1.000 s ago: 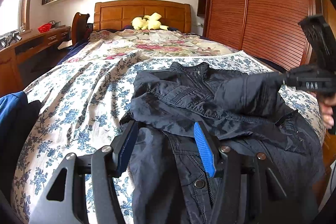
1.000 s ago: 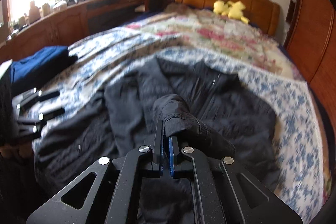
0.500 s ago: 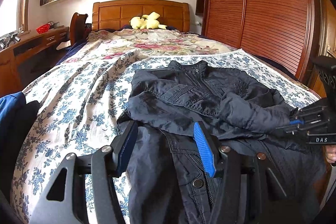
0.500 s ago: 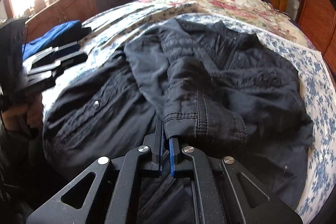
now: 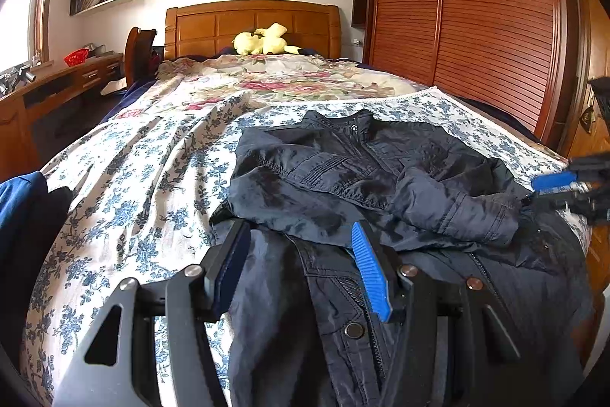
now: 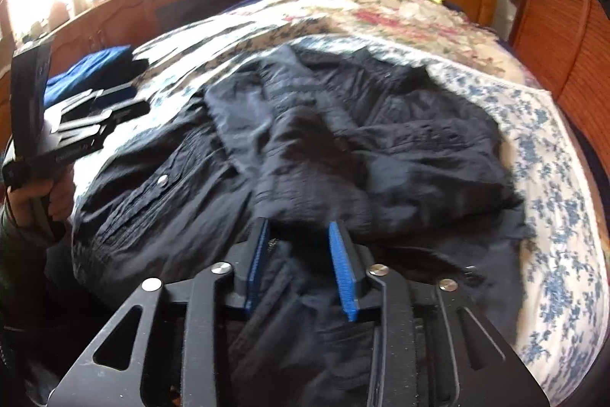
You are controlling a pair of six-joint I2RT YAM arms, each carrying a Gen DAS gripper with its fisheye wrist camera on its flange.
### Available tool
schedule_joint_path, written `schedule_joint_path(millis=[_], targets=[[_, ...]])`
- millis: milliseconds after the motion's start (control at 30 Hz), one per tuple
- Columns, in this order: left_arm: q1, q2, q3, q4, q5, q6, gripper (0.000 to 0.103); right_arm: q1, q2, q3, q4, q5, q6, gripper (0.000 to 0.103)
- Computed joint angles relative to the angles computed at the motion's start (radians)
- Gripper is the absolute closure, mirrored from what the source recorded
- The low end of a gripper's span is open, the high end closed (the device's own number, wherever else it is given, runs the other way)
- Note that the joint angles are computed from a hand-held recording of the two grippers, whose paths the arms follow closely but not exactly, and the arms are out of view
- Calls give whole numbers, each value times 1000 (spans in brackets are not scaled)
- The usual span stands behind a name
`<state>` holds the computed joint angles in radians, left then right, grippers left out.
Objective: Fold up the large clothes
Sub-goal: 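Grasp the jacket hem with the right gripper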
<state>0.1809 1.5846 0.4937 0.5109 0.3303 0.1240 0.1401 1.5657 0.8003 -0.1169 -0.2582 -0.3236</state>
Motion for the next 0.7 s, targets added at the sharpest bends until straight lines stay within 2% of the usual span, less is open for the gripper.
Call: schedule_joint_path(millis=[100, 300, 567, 667, 700], targets=[[-10, 2, -3, 3, -10, 3, 49, -28, 40, 45, 1, 9, -10, 57], [-15, 6, -6, 11, -17, 2, 49, -58, 204, 175, -10, -17, 36, 57], [-13, 6, -7, 10, -15, -1, 49, -10, 398, 297, -46, -33, 111, 56], [-7, 10, -5, 10, -10, -1, 49, 11, 432, 305, -35, -14, 126, 50], [-4, 11, -5, 10, -7, -1, 49, 13, 442, 309, -31, -10, 131, 44]])
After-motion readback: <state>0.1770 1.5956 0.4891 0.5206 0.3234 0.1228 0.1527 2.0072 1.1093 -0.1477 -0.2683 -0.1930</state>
